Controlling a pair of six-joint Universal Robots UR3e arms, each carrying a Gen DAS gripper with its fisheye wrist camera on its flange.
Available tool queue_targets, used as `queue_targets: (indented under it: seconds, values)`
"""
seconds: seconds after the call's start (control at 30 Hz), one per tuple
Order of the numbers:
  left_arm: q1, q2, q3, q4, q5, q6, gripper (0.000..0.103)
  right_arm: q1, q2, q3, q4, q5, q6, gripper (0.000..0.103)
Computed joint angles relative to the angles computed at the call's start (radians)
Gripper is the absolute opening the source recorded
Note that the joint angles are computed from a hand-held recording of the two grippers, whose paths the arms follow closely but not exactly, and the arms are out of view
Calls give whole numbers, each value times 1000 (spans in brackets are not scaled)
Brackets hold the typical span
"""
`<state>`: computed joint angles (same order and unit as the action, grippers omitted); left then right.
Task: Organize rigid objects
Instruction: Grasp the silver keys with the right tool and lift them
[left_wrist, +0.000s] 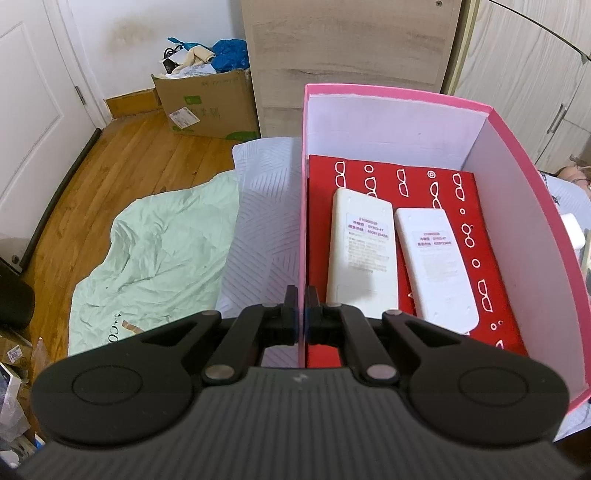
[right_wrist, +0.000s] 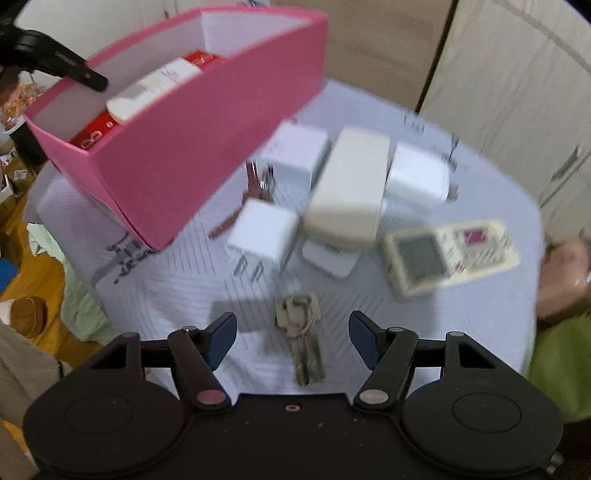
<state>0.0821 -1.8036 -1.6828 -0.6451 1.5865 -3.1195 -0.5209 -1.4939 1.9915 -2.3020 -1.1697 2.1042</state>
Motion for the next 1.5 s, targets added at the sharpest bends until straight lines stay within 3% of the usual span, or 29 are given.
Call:
queue_targets:
  seconds: [0.07, 0.13, 0.17, 0.2, 0.3, 0.57, 1.03, 1.3, 1.5]
  values:
    - [0, -1, -1, 1, -2, -3, 2, 10, 47, -7, -24, -8, 39, 75]
    - [-2, -2, 0, 1, -1, -3, 2, 2, 45, 37, -96, 21, 49, 70]
    - [-3, -1, 0, -1, -1, -4, 2, 3, 41, 37, -96, 24, 57, 43]
    - [-3, -1, 1, -2, 0, -3, 2, 8, 34, 28, -87, 18, 72, 25]
    - [-1, -1, 1, 1, -1, -1, 2, -4, 4, 20, -65, 40, 125, 25]
    - [-2, 0, -4, 3, -3, -4, 2, -83, -138, 37, 24, 187, 97, 25]
    - [16, 15, -26, 1, -23, 12, 2, -64, -271, 14, 133, 272, 95, 25]
    - [15, 16, -26, -1, -20, 19, 2, -64, -324, 12, 107, 402, 195, 25]
    - [24, 23, -36, 3, -41, 21, 2, 4, -288, 1, 12, 486, 354, 25]
